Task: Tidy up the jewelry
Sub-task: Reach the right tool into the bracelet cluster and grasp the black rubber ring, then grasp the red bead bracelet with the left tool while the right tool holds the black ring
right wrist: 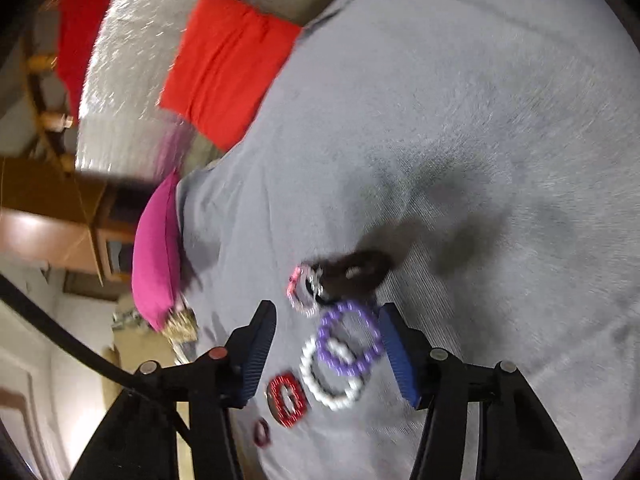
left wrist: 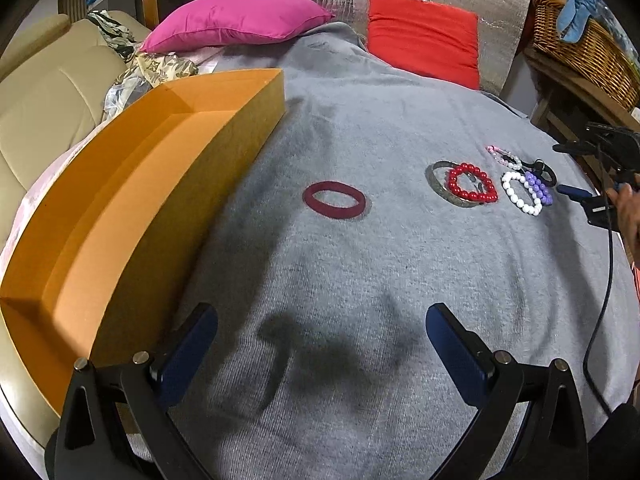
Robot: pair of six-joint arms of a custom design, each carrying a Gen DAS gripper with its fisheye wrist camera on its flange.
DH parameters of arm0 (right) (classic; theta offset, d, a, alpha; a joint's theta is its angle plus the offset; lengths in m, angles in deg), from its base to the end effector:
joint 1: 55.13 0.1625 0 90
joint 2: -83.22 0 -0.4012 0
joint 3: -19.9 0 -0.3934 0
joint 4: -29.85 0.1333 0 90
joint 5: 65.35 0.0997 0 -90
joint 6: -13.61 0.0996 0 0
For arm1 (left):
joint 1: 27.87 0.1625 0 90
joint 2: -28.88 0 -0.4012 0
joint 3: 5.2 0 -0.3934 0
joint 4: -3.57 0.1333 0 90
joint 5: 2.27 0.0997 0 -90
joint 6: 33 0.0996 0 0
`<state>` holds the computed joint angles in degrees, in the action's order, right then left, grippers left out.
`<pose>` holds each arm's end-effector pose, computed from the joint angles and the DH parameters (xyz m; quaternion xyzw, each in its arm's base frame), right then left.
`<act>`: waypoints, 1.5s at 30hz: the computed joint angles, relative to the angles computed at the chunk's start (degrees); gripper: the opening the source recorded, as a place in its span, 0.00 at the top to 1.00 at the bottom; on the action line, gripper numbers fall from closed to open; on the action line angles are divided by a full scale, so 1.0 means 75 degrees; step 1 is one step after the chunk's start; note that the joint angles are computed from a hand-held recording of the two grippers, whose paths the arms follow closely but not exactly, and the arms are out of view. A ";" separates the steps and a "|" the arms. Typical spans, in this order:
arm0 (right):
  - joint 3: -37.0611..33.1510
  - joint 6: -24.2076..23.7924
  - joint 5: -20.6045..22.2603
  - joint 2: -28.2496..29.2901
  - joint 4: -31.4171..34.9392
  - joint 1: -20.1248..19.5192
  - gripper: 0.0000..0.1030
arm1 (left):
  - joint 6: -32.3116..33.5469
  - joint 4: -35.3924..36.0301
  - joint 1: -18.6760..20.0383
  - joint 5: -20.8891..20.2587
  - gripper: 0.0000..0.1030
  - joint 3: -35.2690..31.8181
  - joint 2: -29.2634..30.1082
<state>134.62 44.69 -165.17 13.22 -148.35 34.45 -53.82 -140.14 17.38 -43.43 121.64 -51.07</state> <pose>0.1122 -0.5575 0.2601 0.2817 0.8821 -0.3769 0.0209 -0.1658 -0.4631 0.2171 0.1644 0.8943 -0.2690 0.3176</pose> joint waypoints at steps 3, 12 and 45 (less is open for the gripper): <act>-0.0269 0.0187 0.0093 0.0246 0.0038 -0.0086 0.56 | 0.0062 -0.0064 0.0041 -0.0021 0.00 -0.0076 0.0079; -0.0234 -0.0698 -0.0912 0.0053 -0.0019 0.0231 0.99 | 0.0205 -0.0198 0.0003 0.0053 0.00 -0.0167 0.0176; -0.0509 -0.1279 -0.1026 0.0116 -0.0118 0.0325 0.92 | 0.0443 -0.0473 0.0042 -0.0012 0.00 -0.0246 0.0362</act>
<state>130.80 35.10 -172.87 14.09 -149.23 36.89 -50.50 -143.69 17.69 -43.52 119.80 -48.35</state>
